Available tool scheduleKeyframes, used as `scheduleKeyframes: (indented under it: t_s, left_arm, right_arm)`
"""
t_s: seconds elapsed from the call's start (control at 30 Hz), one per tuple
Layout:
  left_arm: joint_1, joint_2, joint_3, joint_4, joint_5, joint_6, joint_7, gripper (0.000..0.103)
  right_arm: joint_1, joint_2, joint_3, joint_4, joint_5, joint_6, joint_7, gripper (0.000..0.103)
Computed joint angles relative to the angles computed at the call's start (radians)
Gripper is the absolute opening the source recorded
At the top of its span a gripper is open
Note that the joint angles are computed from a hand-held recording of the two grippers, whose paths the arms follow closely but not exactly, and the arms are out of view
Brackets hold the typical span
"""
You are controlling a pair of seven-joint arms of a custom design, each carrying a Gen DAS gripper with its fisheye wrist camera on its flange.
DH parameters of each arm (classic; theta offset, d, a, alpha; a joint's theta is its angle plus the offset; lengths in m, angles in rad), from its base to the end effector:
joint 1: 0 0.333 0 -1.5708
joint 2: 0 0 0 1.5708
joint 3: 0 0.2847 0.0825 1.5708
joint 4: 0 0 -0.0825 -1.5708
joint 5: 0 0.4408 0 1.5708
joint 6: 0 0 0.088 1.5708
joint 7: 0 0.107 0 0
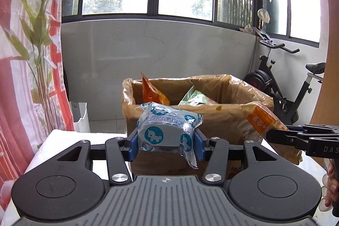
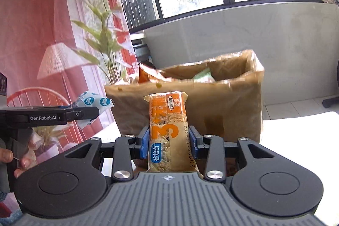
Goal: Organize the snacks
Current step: 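Lift both snacks over the box and release them inside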
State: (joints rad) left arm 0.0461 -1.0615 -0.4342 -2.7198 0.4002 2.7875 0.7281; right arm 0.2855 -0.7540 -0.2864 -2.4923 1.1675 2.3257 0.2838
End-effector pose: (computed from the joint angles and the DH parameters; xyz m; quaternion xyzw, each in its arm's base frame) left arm 0.3576 -0.1807 0.5764 -0.6206 0.5421 -0.3723 0.4271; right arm 0.4538 0.0045 0.5645 -0.7171 0.3488 -0.1037 0.5945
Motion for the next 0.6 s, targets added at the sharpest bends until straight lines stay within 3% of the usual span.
scheduleKeyframes:
  t_s: [0.13,0.3,0.47,0.6]
  left_arm:
    - [0.07,0.104,-0.016,0.094,0.024,0.065,0.007,0.054]
    - [0.173,0.282,-0.058,0.247,0.06,0.12,0.008,0.054]
    - [0.249,0.465,-0.108,0.404,0.13,0.085,-0.033,0.054]
    - [0.251,0.572,-0.117,0.489,0.209,0.044,-0.039,0.054]
  right_arm:
    - [0.037,0.075,-0.009,0.106,0.071,0.016,-0.042,0.039]
    - [0.053,0.219,0.031,0.256,0.161,0.079,-0.108,0.039]
    - [0.037,0.385,0.109,0.408,0.206,0.177,-0.111,0.039]
    - [0.002,0.482,0.164,0.486,0.144,0.222,-0.026,0.039]
